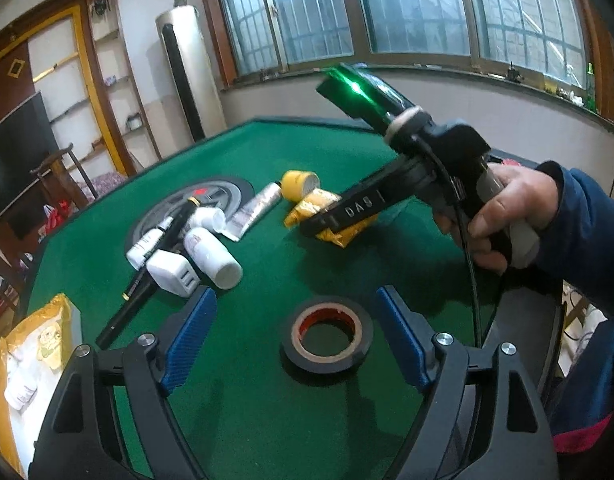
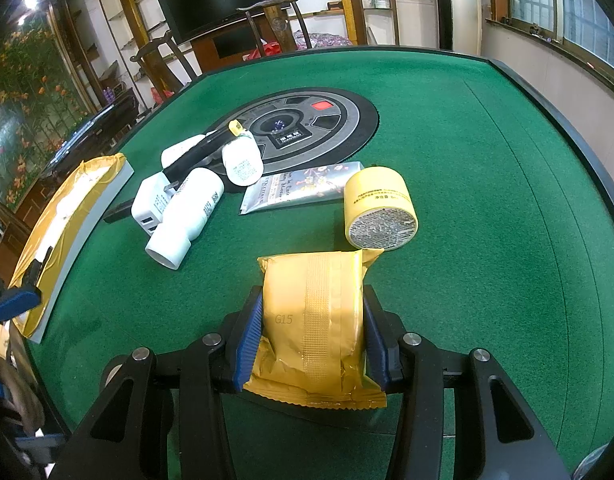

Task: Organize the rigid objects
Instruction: 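Close the left gripper on the black tape roll while the right gripper holds the envelope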

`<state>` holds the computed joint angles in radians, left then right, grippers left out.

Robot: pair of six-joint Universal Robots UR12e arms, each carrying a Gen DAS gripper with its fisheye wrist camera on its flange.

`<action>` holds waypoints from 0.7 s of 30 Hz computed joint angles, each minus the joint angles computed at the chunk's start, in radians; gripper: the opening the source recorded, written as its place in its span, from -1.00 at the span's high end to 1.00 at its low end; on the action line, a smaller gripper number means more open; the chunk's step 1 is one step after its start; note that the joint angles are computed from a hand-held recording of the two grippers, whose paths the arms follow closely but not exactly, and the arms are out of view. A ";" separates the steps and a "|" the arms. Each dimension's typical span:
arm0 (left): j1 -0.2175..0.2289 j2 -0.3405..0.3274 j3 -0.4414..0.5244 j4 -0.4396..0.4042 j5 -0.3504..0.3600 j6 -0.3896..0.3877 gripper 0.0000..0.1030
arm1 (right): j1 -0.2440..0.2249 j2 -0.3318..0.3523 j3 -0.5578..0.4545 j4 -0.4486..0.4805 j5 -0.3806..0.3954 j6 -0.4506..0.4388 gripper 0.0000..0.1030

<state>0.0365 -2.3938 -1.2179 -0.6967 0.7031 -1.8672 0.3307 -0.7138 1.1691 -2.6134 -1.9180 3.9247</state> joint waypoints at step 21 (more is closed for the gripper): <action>-0.072 -0.033 0.116 -0.259 0.320 -0.037 -0.58 | 0.001 0.001 -0.003 0.002 0.001 -0.016 0.20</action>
